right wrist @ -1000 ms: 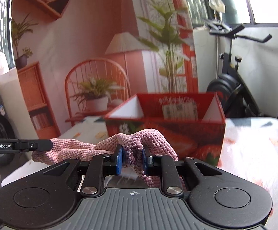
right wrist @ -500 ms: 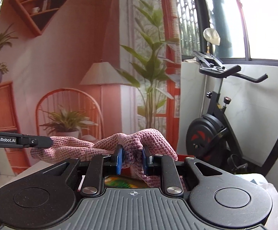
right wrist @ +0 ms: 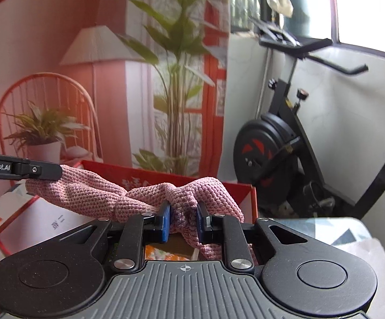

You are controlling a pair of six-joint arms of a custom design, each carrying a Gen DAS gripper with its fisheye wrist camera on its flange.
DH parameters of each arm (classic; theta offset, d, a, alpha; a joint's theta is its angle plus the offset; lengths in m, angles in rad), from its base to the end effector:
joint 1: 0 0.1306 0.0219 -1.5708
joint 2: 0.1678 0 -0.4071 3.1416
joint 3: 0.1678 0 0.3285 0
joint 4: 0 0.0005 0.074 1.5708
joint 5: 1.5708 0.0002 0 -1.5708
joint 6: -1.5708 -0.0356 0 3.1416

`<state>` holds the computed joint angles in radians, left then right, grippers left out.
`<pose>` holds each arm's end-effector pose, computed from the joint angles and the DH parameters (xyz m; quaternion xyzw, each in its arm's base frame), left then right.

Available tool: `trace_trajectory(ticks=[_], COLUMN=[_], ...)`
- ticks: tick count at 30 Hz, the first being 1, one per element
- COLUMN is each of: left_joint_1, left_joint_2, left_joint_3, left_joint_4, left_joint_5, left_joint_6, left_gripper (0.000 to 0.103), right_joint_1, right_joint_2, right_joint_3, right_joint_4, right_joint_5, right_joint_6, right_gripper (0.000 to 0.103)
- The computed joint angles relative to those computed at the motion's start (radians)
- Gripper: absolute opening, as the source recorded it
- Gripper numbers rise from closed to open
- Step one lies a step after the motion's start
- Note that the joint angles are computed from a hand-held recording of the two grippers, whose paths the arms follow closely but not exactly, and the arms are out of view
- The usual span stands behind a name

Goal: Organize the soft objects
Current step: 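Lift the pink towel with both grippers over the red box, then lower the pink towel into the box and open both grippers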

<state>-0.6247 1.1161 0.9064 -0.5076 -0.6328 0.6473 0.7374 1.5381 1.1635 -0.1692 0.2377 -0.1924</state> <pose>0.2596 -0.1619 0.3850 -0.1385 0.8636 -0.0058 0.4847 0.3578 0.3130 0.3574 -0.1767 0.8487 0.1264 0.4823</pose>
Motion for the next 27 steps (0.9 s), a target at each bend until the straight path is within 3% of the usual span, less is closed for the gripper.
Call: trace_trajectory(ticks=[5, 12, 14, 16, 17, 19, 23, 25, 27], left_joint_1=[0.049, 0.054, 0.046, 0.025, 0.012, -0.017, -0.101, -0.147, -0.199], left_joint_2=[0.015, -0.008, -0.016, -0.031, -0.038, -0.050, -0.064, -0.083, -0.103], left_joint_3=[-0.004, -0.018, -0.014, -0.015, -0.015, -0.012, 0.009, 0.009, 0.007], left_joint_4=[-0.018, -0.047, -0.064, -0.078, -0.088, -0.111, -0.214, -0.255, -0.301], left_joint_5=[0.065, 0.070, 0.064, 0.044, 0.029, 0.004, -0.056, -0.082, -0.124], left_joint_6=[-0.008, 0.013, 0.024, 0.037, 0.043, 0.053, 0.087, 0.135, 0.198], left_gripper=[0.012, 0.013, 0.019, 0.038, 0.041, 0.047, 0.054, 0.067, 0.077], right_joint_1=[-0.009, -0.007, -0.012, -0.017, -0.013, -0.008, 0.008, 0.022, 0.038], right_joint_2=[0.060, 0.131, 0.134, 0.123, 0.109, 0.076, 0.000, -0.041, -0.077], right_joint_3=[0.060, 0.161, 0.163, 0.154, 0.139, 0.109, 0.047, 0.009, -0.016], right_joint_4=[-0.090, -0.273, -0.291, -0.299, -0.286, -0.258, -0.219, -0.200, -0.204], right_joint_5=[-0.004, -0.091, -0.126, -0.143, -0.131, -0.111, -0.085, -0.076, -0.059], right_joint_6=[-0.021, -0.073, -0.093, -0.111, -0.120, -0.138, -0.142, -0.135, -0.131], right_gripper=[0.017, 0.018, 0.021, 0.029, 0.033, 0.049, 0.072, 0.089, 0.098])
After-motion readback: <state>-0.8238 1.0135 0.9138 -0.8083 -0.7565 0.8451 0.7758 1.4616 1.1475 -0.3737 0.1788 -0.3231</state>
